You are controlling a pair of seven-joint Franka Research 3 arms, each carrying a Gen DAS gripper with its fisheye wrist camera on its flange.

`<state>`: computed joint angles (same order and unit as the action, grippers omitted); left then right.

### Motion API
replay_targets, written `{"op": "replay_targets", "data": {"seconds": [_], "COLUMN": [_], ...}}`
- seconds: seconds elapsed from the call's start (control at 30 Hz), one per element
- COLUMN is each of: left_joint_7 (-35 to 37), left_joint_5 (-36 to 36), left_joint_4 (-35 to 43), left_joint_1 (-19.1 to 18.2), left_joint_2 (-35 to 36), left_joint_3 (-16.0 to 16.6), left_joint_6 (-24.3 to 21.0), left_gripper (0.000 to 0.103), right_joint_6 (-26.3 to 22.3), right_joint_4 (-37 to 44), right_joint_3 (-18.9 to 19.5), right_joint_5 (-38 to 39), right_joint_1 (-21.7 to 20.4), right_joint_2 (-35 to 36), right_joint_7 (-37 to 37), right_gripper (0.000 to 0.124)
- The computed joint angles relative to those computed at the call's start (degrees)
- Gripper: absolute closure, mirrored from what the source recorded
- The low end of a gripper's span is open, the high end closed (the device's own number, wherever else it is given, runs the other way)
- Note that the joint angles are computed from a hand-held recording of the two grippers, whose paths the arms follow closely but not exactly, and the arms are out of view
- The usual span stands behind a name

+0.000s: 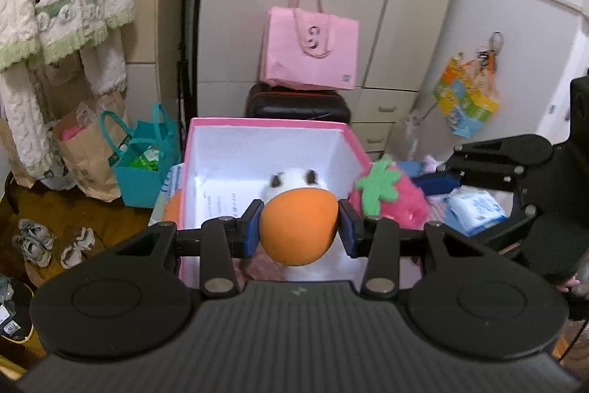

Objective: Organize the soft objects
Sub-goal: 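Carry the orange sponge and strawberry plush with both grippers over the shoebox, then open both grippers to drop the orange sponge and strawberry into the shoebox, then move both grippers from the shoebox toward the white wipes pack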

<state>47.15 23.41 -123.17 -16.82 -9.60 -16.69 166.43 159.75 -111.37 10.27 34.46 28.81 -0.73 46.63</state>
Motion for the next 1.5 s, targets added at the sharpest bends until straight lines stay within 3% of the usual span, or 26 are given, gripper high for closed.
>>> {"op": "replay_targets", "data": {"seconds": [0.1,0.27,0.47,0.6,0.67,0.73,0.77,0.87,1.1,1.27,1.5], "left_joint_7": [1.94,-4.29,-1.09,-0.55,0.37,0.19,-0.46,-1.54,7.63,11.49,13.90], "left_joint_5": [-1.53,10.10,8.09,9.87,9.17,8.84,9.63,10.98,-1.12,-6.40,-8.47], "left_joint_4": [3.01,9.27,13.45,15.14,14.65,13.98,13.67,12.07,6.22,3.51,0.65], "left_joint_1": [0.09,1.27,-0.08,-1.03,-1.03,-1.00,-1.08,-0.99,-0.67,-1.59,-3.83], "left_joint_2": [3.71,9.19,13.75,15.32,15.09,14.52,14.16,12.42,6.35,1.77,-4.61], "left_joint_3": [1.05,0.69,2.18,2.98,3.11,3.31,3.48,3.50,2.17,1.67,0.56], "left_joint_6": [-0.73,-5.22,-7.10,-8.12,-6.90,-5.53,-5.06,-3.86,-3.99,-5.88,-8.19], "left_gripper": [0.062,0.061,0.060,0.059,0.053,0.044,0.043,0.043,0.039,0.030,0.016], "right_joint_6": [-4.81,-10.84,-14.37,-13.84,-14.37,-13.30,-12.66,-9.89,-7.23,-6.63,-6.92], "right_joint_4": [6.50,15.44,21.29,22.77,23.13,21.74,21.41,17.24,8.53,3.57,-3.06], "right_joint_3": [-0.21,-0.19,-0.48,-1.15,-1.07,-0.74,-0.59,0.25,1.05,0.21,-0.42], "right_joint_5": [-7.80,-15.72,-20.50,-22.47,-22.17,-21.01,-20.42,-16.69,-5.12,-3.18,-4.06], "right_joint_1": [-0.22,0.18,0.92,1.46,1.17,0.61,0.36,-0.94,-3.03,-2.34,-1.00], "right_joint_2": [5.53,12.85,17.92,19.35,19.42,18.40,18.17,14.95,6.86,1.52,-6.28], "right_joint_7": [4.26,6.49,8.04,9.89,10.60,10.60,10.50,9.50,5.56,5.77,7.46], "right_gripper": [0.069,0.069,0.069,0.068,0.067,0.061,0.055,0.055,0.055,0.055,0.054]}}
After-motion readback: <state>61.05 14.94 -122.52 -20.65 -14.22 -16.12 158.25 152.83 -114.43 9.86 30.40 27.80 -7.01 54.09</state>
